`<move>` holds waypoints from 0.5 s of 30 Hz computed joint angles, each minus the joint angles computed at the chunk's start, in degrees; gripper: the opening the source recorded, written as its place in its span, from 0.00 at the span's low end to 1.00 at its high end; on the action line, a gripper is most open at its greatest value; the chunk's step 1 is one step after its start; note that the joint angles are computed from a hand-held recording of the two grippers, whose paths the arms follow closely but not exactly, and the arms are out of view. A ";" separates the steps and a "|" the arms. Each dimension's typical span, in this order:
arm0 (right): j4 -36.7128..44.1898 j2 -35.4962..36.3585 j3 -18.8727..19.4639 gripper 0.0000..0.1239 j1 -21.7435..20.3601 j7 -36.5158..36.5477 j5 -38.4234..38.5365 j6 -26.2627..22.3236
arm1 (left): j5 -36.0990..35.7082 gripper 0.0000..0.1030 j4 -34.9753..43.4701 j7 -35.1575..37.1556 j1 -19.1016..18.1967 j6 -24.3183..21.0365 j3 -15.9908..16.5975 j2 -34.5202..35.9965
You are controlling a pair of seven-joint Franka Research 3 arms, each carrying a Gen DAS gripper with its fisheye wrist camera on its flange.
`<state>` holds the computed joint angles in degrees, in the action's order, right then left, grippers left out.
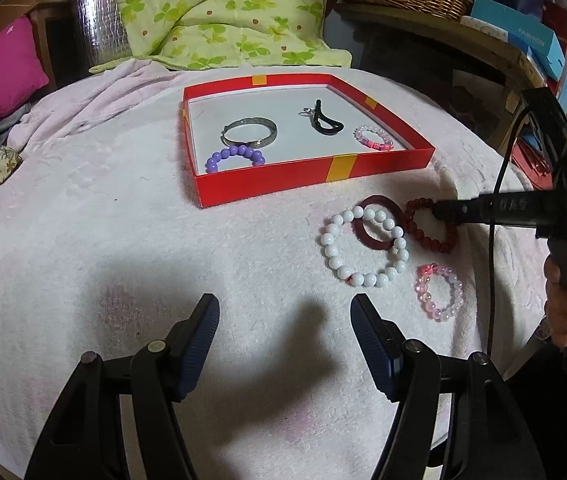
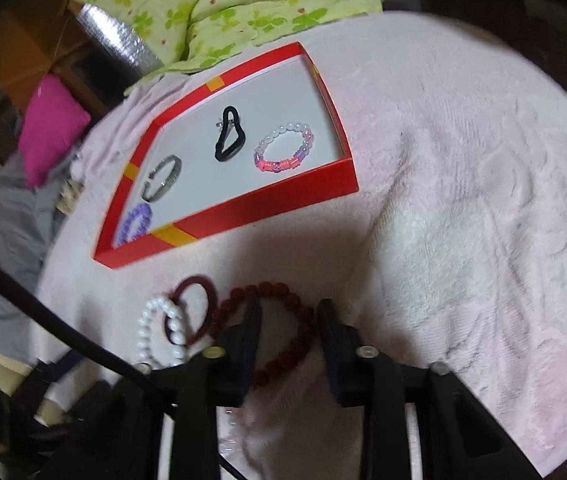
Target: Organize jewelry
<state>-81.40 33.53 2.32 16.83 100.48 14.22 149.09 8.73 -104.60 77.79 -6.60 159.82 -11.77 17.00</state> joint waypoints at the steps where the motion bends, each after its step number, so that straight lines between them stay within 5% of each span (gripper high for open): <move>1: 0.00 -0.02 -1.75 0.11 1.52 1.47 -2.42 -0.22 | -0.30 0.67 0.20 0.23 0.10 -0.13 -0.21 0.18; 8: -3.75 -2.37 -1.19 0.09 0.84 3.52 -1.97 4.56 | 1.63 0.67 0.51 -0.39 -0.82 -0.79 0.43 0.58; 15: -4.92 -3.54 -0.23 0.09 -0.29 3.22 0.11 3.89 | 3.96 0.67 1.62 -1.60 -1.75 -2.68 1.00 1.66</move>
<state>-86.32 29.99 2.09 16.54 103.70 14.33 152.98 12.69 -102.99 76.20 -8.35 157.14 -10.77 18.66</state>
